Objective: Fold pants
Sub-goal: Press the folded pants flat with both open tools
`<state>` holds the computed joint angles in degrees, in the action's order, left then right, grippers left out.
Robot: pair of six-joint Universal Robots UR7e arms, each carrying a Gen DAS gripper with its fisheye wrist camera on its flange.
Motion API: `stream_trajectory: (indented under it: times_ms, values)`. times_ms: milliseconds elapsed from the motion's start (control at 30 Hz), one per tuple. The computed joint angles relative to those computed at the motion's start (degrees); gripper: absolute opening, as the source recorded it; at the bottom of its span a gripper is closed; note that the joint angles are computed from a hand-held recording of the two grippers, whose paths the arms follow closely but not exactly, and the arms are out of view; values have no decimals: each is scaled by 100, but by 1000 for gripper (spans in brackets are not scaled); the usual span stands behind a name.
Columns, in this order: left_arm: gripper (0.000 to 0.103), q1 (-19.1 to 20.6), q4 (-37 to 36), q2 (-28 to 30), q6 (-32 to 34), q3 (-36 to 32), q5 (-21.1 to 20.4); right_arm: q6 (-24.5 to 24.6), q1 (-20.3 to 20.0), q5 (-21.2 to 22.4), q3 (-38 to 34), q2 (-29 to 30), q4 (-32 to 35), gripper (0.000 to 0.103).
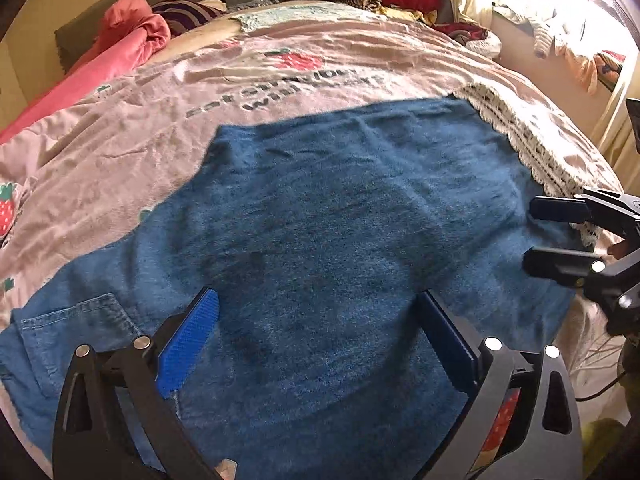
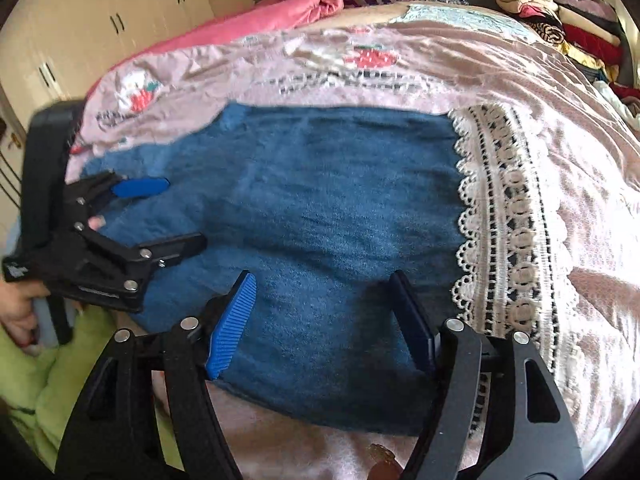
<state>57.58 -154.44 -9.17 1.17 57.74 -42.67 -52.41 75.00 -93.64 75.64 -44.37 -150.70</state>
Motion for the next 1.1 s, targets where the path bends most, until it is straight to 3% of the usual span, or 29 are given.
stream_trajectory:
  times_ms: [333, 567, 1100]
  values:
    - [99, -157, -355, -275, 50, 217, -43, 204, -81, 169, 201, -410, -581, 80]
    - [98, -227, -358, -195, 169, -63, -47, 389, -204, 258, 153, -530, -777, 83]
    - [98, -77, 847, 762, 364, -2260, -369, 503, -359, 307, 14, -520, -580, 84]
